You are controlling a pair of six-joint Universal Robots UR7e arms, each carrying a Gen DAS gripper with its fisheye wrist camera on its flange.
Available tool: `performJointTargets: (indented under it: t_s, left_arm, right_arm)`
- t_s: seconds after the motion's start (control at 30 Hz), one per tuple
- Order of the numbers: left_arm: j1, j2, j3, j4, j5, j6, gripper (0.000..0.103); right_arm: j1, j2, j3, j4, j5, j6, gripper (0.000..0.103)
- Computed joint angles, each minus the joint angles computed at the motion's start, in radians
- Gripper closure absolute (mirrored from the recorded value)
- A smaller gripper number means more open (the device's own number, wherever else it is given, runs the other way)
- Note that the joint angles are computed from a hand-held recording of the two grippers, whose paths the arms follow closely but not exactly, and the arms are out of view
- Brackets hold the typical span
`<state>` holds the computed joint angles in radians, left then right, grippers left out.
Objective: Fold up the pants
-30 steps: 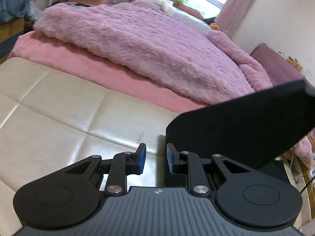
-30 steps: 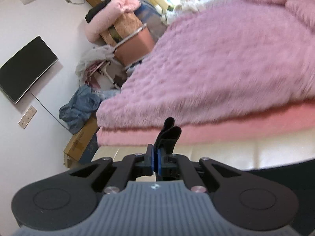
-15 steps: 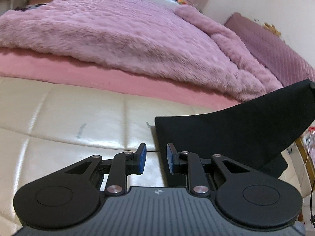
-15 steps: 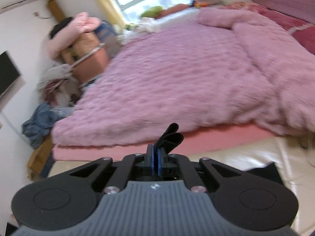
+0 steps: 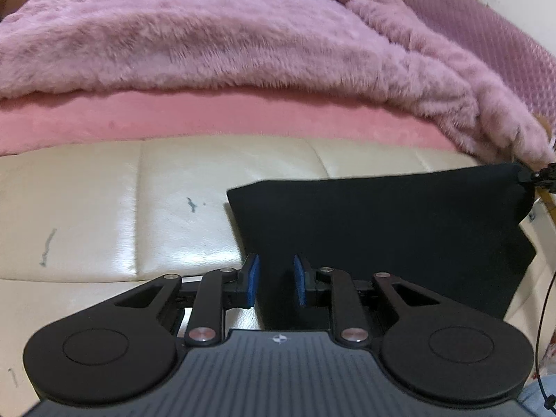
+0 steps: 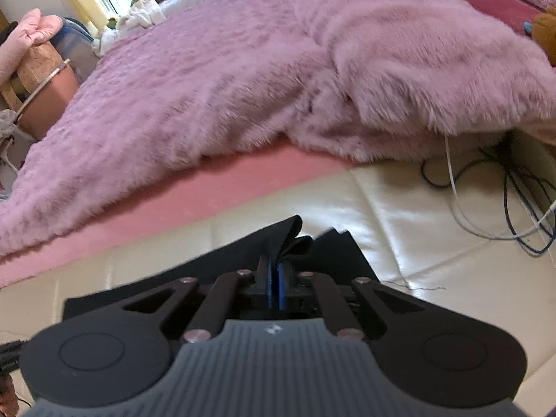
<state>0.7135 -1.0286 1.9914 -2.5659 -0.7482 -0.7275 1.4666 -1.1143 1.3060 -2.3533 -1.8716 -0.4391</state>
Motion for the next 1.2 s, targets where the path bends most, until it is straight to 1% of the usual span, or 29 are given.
performJointTargets:
  t_s: [0.1,0.2,0.23,0.3,0.33,0.37,0.4,0.43,0.47,0.5,0.57,0.63,0.67,0.7,0.77,0.8,0.83,0.9,0.93,1.0,1.07,1.13,1.2]
  left_arm:
    - [0.01,0.018,-0.005,0.007,-0.003,0.014,0.08]
    - [0.012,0.019,0.005,0.0,-0.008,0.023,0.08]
    - [0.013,0.021,0.002,0.002,-0.007,0.028,0.08]
    - [0.013,0.019,0.004,0.002,-0.005,0.038,0.08]
    - [0.014,0.022,0.002,0.004,-0.004,0.04,0.08]
    - [0.013,0.024,0.003,0.006,-0.001,0.044,0.08]
    - [0.012,0.026,0.003,0.007,0.004,0.051,0.08]
    - [0.012,0.028,0.002,0.005,0.006,0.058,0.08]
    - [0.01,0.03,0.003,0.003,0.011,0.063,0.08]
    - [0.009,0.032,0.003,0.003,0.014,0.065,0.08]
    - [0.008,0.033,0.005,0.001,0.018,0.062,0.08]
    - [0.008,0.035,0.005,-0.002,0.018,0.071,0.08]
    - [0.009,0.036,0.007,-0.006,0.018,0.072,0.08]
    - [0.009,0.036,0.008,-0.008,0.019,0.072,0.08]
    - [0.007,0.036,0.007,0.001,0.025,0.068,0.08]
    - [0.005,0.033,0.005,0.012,0.025,0.065,0.08]
    - [0.003,0.029,0.004,0.023,0.026,0.058,0.08]
    - [-0.005,0.011,0.012,0.04,0.023,0.03,0.08]
    - [-0.01,0.003,0.02,0.038,0.023,0.015,0.08]
    - [-0.03,-0.017,0.05,-0.006,0.013,0.011,0.08]
    - [-0.049,-0.03,0.069,-0.035,-0.015,0.032,0.08]
    - [-0.07,-0.033,0.082,-0.042,-0.04,0.049,0.08]
    - [-0.084,-0.032,0.088,-0.019,-0.071,0.05,0.082]
  right_arm:
    - [-0.012,0.002,0.022,-0.039,-0.011,-0.043,0.103]
    - [-0.009,-0.004,0.044,-0.073,-0.021,-0.094,0.103]
    - [-0.006,-0.009,0.047,-0.08,-0.009,-0.097,0.103]
    - [0.003,-0.019,0.049,-0.094,0.058,-0.107,0.103]
    - [0.014,-0.018,0.053,-0.118,0.044,-0.116,0.103]
    - [0.024,0.001,0.049,-0.146,-0.011,-0.134,0.103]
    - [0.036,0.037,0.037,-0.177,-0.108,-0.165,0.103]
    - [0.038,0.071,0.032,-0.215,-0.177,-0.197,0.103]
    - [0.034,0.099,0.035,-0.256,-0.218,-0.237,0.103]
    - [0.029,0.118,0.041,-0.286,-0.237,-0.268,0.103]
    - [0.017,0.142,0.066,-0.369,-0.249,-0.319,0.103]
    - [0.005,0.151,0.085,-0.426,-0.238,-0.326,0.103]
    - [-0.003,0.15,0.098,-0.456,-0.217,-0.335,0.103]
    - [-0.008,0.149,0.107,-0.48,-0.2,-0.357,0.103]
    - [-0.014,0.149,0.114,-0.498,-0.191,-0.391,0.101]
    - [-0.013,0.144,0.121,-0.512,-0.195,-0.401,0.095]
    - [-0.007,0.151,0.111,-0.527,-0.215,-0.405,0.088]
    - [-0.003,0.138,0.117,-0.554,-0.241,-0.404,0.089]
    - [-0.005,0.12,0.126,-0.553,-0.232,-0.397,0.089]
    - [-0.011,0.072,0.154,-0.526,-0.173,-0.377,0.089]
    - [-0.022,0.015,0.195,-0.47,-0.078,-0.377,0.089]
    - [-0.028,-0.018,0.234,-0.442,-0.029,-0.419,0.089]
    - [-0.029,-0.025,0.271,-0.457,-0.03,-0.492,0.089]
